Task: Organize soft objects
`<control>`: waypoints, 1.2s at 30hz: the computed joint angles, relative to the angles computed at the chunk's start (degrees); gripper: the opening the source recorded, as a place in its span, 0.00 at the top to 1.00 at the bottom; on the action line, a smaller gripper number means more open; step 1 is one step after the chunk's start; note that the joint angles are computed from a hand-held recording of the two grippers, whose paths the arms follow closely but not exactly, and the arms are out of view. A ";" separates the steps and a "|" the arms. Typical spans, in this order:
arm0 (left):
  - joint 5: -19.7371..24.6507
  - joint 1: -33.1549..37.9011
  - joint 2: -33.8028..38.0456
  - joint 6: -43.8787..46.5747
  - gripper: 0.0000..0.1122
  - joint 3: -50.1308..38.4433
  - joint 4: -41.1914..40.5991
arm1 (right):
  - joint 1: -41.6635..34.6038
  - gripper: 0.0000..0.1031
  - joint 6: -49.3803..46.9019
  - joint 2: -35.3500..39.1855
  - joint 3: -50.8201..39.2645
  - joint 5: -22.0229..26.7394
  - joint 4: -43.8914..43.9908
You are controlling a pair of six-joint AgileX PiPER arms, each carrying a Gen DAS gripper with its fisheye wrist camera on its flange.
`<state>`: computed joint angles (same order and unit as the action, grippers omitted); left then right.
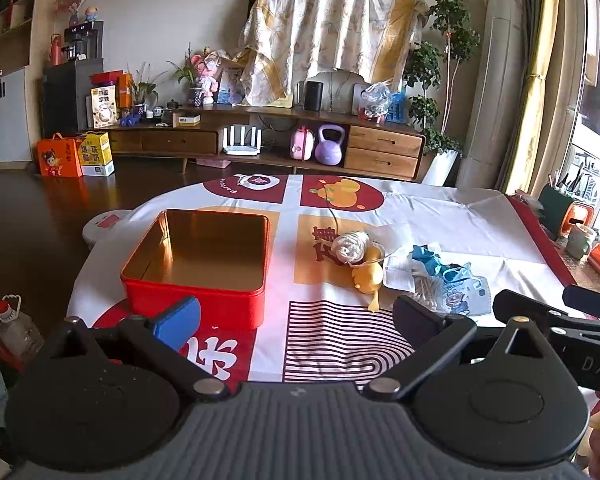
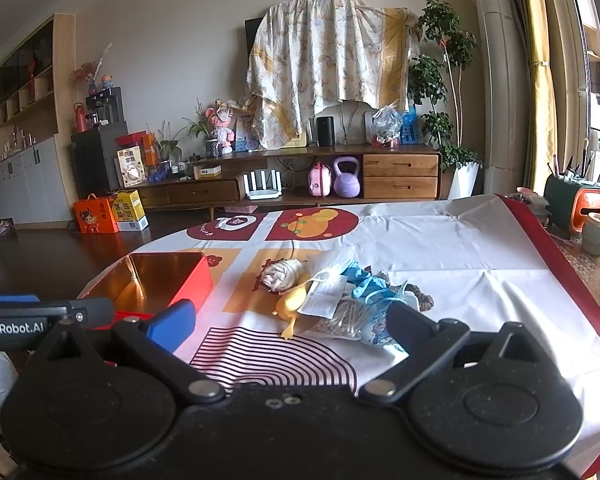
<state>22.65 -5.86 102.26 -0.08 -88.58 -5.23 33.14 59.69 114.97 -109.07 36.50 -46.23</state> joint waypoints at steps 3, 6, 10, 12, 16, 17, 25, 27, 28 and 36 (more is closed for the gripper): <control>0.29 -0.23 -0.23 0.98 0.08 0.11 -1.09 | -0.08 0.02 1.58 0.56 0.70 -0.49 -1.55; 0.18 -0.43 -0.66 1.94 0.08 0.64 -2.02 | 0.71 0.02 3.72 -0.72 2.67 -0.24 -3.16; -0.07 -0.72 -1.11 1.84 0.08 1.20 -1.98 | 0.81 0.02 4.36 -1.46 3.52 -0.13 -3.34; -0.09 -0.94 -1.25 0.93 0.08 1.32 -1.10 | 0.80 0.02 4.62 -1.40 3.62 -0.26 -3.71; -0.34 -0.90 -1.54 1.21 0.08 1.66 -1.46 | 0.87 0.02 4.48 -2.24 4.24 -0.46 -3.65; -0.33 -0.96 -1.61 1.09 0.08 1.70 -1.37 | 0.93 0.02 4.50 -2.37 4.37 -0.51 -3.69; 0.30 -1.18 -2.47 1.86 0.08 1.89 -2.13 | 1.26 0.02 3.93 -2.92 4.02 0.39 -3.26; 0.31 -1.15 -2.49 2.14 0.08 1.90 -2.47 | 1.17 0.02 4.02 -2.97 4.22 0.15 -3.39; 0.29 -1.08 -2.66 2.57 0.08 2.04 -2.83 | 1.19 0.02 4.05 -3.03 4.26 0.15 -3.43; 0.46 -1.07 -3.04 3.56 0.08 2.17 -3.83 | 1.15 0.03 4.01 -3.01 4.30 0.10 -3.36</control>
<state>23.12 -6.93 99.21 3.48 -86.41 -9.06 34.30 63.71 111.96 -104.77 36.60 -49.60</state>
